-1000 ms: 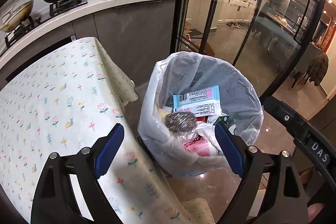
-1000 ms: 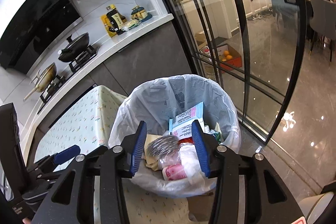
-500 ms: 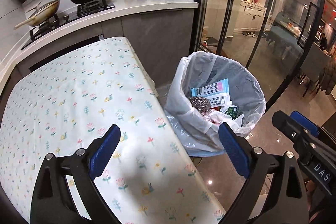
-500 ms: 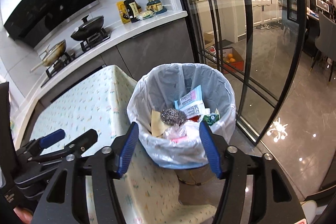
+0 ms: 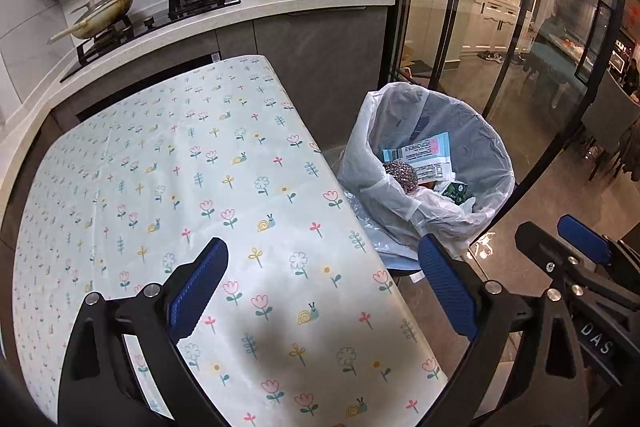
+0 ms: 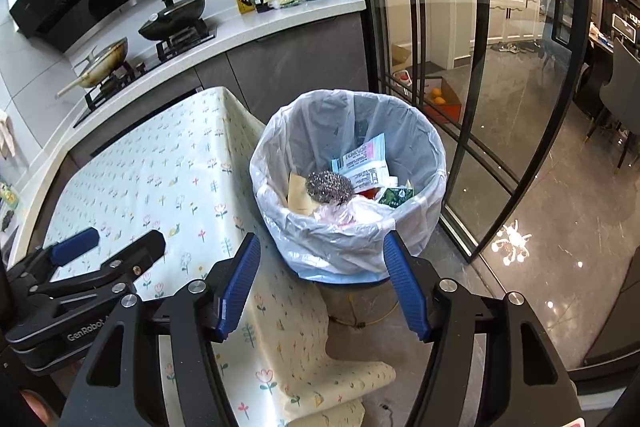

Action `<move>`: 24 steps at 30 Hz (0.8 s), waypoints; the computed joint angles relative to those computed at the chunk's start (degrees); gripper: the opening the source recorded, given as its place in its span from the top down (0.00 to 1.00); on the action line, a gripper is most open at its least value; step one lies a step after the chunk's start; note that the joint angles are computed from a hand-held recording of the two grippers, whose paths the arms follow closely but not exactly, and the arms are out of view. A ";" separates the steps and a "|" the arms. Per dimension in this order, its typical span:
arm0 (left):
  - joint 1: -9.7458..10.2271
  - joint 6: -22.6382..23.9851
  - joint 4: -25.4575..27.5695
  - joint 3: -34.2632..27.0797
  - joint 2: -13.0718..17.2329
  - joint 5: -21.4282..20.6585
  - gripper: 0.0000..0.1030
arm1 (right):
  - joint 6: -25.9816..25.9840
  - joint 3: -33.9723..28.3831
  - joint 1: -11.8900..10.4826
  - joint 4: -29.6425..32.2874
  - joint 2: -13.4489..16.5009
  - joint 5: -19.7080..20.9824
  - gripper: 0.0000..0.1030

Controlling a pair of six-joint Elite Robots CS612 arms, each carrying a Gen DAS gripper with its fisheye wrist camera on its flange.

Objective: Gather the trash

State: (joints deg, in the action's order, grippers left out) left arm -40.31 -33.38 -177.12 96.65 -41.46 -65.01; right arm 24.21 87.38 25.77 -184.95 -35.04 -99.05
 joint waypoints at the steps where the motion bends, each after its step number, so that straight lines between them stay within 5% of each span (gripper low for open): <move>1: 0.00 -0.12 0.13 0.01 -0.08 0.06 0.11 | -0.04 -0.03 0.05 0.13 -0.01 -0.01 0.40; 24: 0.27 -1.63 2.61 -0.20 0.34 0.31 0.11 | -2.62 -1.57 0.97 4.21 0.76 -2.26 0.38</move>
State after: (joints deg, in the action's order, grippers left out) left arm -40.04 -35.01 -174.51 96.45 -41.12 -64.70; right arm 21.59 85.81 26.74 -180.74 -34.28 -101.31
